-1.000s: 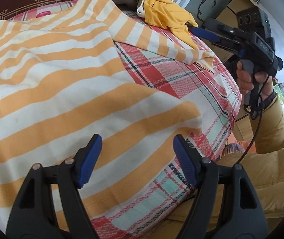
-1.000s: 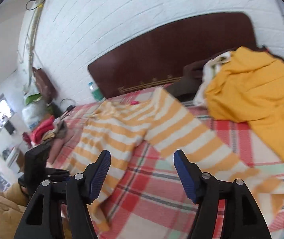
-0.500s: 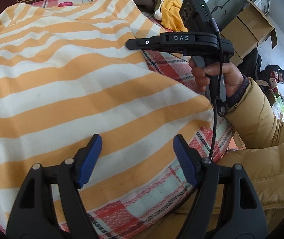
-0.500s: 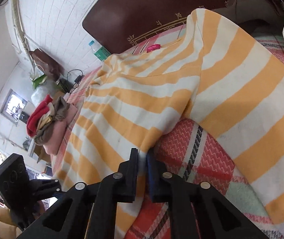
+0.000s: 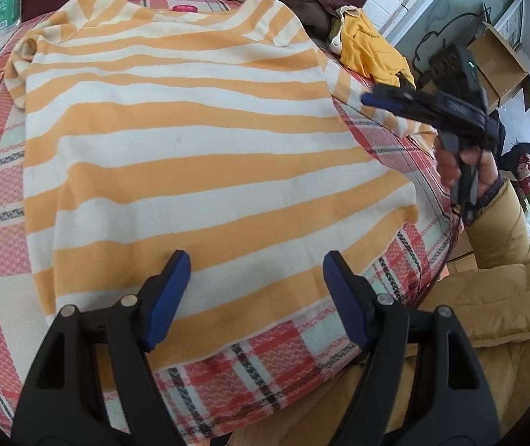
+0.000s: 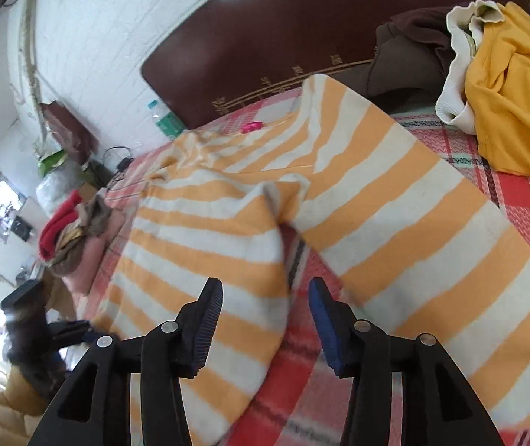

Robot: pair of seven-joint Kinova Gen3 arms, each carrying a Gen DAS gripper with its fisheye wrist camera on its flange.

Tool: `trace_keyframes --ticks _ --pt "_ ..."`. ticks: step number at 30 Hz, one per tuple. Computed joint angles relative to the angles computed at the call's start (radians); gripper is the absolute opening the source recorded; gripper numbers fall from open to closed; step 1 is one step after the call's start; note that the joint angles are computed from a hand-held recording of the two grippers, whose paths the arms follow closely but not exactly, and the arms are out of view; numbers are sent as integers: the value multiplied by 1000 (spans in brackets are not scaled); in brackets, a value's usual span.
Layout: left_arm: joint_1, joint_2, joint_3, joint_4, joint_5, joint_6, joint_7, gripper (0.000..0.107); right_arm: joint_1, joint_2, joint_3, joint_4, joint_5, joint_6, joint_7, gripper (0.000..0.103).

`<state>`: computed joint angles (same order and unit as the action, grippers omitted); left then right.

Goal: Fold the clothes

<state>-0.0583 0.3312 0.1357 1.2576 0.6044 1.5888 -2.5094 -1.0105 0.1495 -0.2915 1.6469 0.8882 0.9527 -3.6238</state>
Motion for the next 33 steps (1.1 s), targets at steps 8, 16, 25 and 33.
trace_keyframes --ticks 8,16,25,33 --pt "-124 -24 -49 -8 101 -72 4 81 -101 68 -75 -71 -37 -32 19 77" --pt "-89 -47 -54 91 -40 -175 7 81 -172 106 9 -17 121 -164 -176 19" --pt "-180 -92 -63 26 114 -58 -44 14 -254 88 27 15 417 -177 -426 10" --pt "-60 -146 -136 66 -84 -182 -66 18 22 187 -344 -136 204 -48 -116 18"
